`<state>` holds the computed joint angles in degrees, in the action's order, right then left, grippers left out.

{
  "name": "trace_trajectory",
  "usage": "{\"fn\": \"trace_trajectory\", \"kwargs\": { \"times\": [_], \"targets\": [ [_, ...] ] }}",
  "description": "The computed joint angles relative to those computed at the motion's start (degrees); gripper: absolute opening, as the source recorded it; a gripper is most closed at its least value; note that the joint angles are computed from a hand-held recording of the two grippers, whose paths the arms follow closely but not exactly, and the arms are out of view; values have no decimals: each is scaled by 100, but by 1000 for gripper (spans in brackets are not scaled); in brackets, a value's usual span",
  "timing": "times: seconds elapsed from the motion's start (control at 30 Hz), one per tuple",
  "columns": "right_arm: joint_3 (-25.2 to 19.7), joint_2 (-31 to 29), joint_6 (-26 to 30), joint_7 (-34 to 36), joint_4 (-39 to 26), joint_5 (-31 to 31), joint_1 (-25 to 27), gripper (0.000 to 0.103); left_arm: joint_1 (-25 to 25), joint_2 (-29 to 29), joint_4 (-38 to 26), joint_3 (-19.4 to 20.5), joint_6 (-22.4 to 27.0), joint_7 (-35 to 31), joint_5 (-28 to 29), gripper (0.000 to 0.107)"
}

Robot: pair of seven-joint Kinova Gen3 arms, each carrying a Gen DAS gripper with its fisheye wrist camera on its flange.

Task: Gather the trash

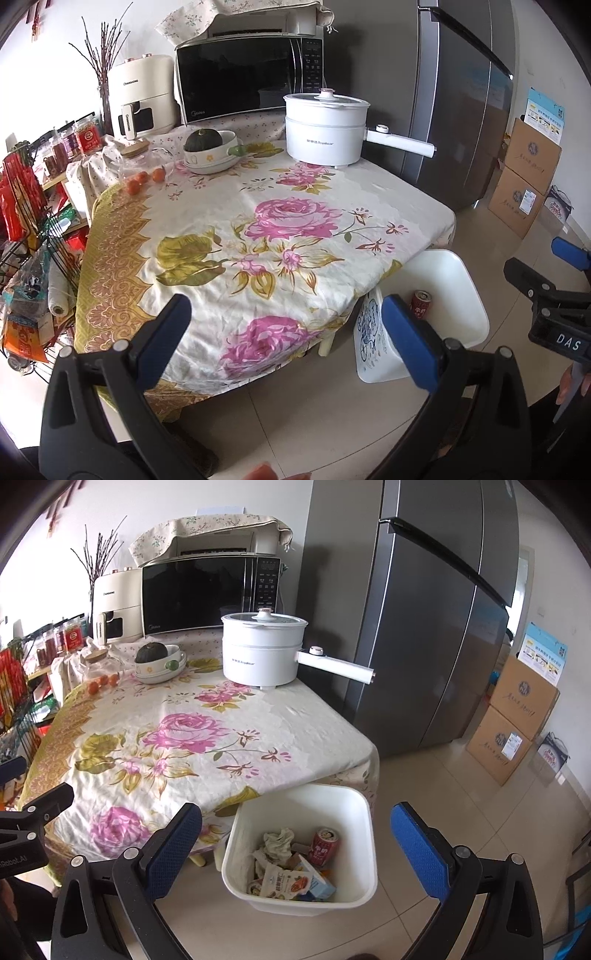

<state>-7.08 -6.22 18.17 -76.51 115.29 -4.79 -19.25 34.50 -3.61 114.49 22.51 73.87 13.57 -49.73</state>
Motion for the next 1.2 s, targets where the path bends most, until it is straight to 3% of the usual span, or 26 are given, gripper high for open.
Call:
{"fn": "trace_trajectory", "kwargs": {
  "times": [0.17, 1.2],
  "targets": [
    [-98, 9, -13, -219, 13, 182, 53, 103, -24, -28, -4, 0, -86, 6, 11, 102],
    [55, -61, -9, 33, 60, -179, -70, 103, -42, -81, 4, 70, -98, -10, -9, 102]
  ]
}}
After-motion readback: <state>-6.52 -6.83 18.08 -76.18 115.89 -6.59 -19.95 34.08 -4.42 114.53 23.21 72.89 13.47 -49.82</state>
